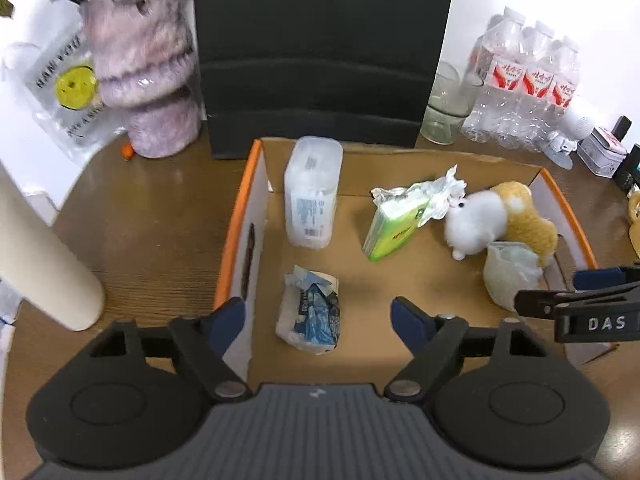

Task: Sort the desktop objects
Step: 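Drop the blue packet in the box with the left tool while the right drops the plastic bag, then withdraw both tools from the box to the table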

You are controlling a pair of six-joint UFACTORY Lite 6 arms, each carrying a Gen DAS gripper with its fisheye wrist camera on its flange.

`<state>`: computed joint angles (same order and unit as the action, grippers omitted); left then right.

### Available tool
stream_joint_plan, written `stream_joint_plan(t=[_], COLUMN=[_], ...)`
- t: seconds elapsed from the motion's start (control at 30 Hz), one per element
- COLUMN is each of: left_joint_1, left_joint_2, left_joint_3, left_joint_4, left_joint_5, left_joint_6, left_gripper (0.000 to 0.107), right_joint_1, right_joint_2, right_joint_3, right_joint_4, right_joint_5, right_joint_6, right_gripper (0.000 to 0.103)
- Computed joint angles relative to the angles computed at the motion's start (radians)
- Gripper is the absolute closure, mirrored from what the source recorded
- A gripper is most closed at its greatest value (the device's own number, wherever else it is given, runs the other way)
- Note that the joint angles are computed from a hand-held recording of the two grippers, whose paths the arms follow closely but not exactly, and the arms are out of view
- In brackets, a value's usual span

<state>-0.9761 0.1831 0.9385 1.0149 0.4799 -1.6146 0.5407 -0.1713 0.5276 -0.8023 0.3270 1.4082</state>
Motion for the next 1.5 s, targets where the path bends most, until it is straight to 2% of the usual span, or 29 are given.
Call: stream_joint_plan(t=[0.07, 0.13, 0.2, 0.27, 0.4, 0.47, 0.6, 0.67, 0.8, 0.93, 1.03, 1.17, 1.3, 1.5], left_joint_1=[-0.030, -0.064, -0.107, -0.187, -0.407, -0.514, -0.688, -0.771, -0.952, -1.205, -1.353, -1.453, -1.538, -1.627], left_joint_2=[-0.041, -0.090, -0.132, -0.185, -0.282, -0.287, -0.298, -0.278, -0.194, -0.072, 0.056, 0.203, 0.284, 0.433], left_joint_3=[0.001, -0.016, -0.039, -0.080, -0.207, -0.257, -0.379, -0.417, -0.428, -0.405, -0.333, -0.211, -0.119, 0.001], left_joint_4=[-0.055, -0.095, -0.110, -0.021, 0.208, 0.273, 0.311, 0.293, 0.177, 0.012, -0.098, -0.188, -0.261, -0.309], left_joint_5=[0.052, 0.083, 0.111, 0.176, 0.377, 0.479, 0.598, 0.636, 0.714, 0.800, 0.821, 0.832, 0.857, 0.800], left_joint_6=[0.040, 0.060, 0.046, -0.080, -0.369, -0.478, -0.707, -0.816, -0.926, -1.067, -1.166, -1.164, -1.209, -1.333], left_gripper=[0.005, 0.004, 0.004, 0.004, 0.004, 0.004, 0.004, 0.004, 0.004, 0.004, 0.004, 0.004, 0.004, 0.004], right_joint_1=[0.012, 0.052, 0.123, 0.212, 0.492, 0.701, 1.108, 1.242, 1.441, 1.591, 1.701, 1.778, 1.836, 1.947], right_joint_2=[-0.083, -0.177, -0.242, -0.322, -0.468, -0.492, -0.356, -0.271, -0.034, 0.234, 0.382, 0.543, 0.675, 0.869], right_joint_3=[-0.008, -0.020, -0.027, -0.049, -0.139, -0.180, -0.202, -0.197, -0.129, 0.010, 0.104, 0.250, 0.393, 0.630], right_joint_4=[0.174, 0.253, 0.240, 0.196, 0.016, -0.075, -0.143, -0.134, -0.071, 0.059, 0.107, 0.181, 0.263, 0.349], right_joint_5=[0.055, 0.141, 0.232, 0.319, 0.487, 0.625, 0.894, 0.946, 0.970, 0.943, 0.915, 0.890, 0.885, 0.951], right_joint_6=[-0.133, -0.187, -0.137, -0.043, 0.285, 0.494, 0.901, 1.040, 1.290, 1.401, 1.512, 1.502, 1.485, 1.563], right_gripper=[0.016, 0.014, 0.014, 0.013, 0.013, 0.013, 0.013, 0.013, 0.013, 0.013, 0.013, 0.012, 0.008, 0.007])
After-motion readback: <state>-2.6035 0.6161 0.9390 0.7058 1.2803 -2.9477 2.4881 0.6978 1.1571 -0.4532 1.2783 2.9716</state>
